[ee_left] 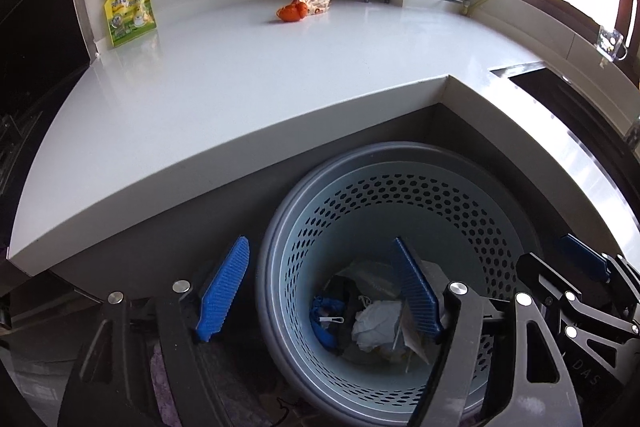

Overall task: Collect trash
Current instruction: 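Open both tools to drop the lanyard and receipt into the bin, then move both open tools back to the orange peel and snack wrapper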

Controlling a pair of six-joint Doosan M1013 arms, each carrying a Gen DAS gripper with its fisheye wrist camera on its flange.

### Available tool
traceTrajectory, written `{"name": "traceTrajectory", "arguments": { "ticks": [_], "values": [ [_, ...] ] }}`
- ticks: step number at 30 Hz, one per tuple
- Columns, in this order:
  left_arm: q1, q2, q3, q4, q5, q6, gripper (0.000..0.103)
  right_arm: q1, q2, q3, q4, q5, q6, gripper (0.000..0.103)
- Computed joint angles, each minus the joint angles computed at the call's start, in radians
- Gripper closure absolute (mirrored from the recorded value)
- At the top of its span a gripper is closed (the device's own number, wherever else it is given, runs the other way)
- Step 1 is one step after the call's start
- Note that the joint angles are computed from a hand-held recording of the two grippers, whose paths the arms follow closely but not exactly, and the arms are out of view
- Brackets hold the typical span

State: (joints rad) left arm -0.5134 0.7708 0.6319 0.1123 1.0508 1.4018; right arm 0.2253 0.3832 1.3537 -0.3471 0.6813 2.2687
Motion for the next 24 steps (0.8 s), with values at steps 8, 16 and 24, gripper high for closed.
{"name": "traceTrajectory", "arguments": {
  "ticks": [8,16,24],
  "values": [
    [-0.004,-0.023,0.029,0.053,-0.051,-0.027,0.017,0.019,-0.006,0.007,-0.114,-0.017,0.059,0.027],
    [0.001,-0.034,0.015,0.091,-0.098,-0.053,0.009,0.029,-0.012,-0.01,-0.259,-0.052,0.147,0.027],
    [0.01,0.044,-0.172,0.118,-0.049,-0.072,0.008,0.024,0.038,-0.14,-0.312,-0.012,0.108,0.027]
  ]
}}
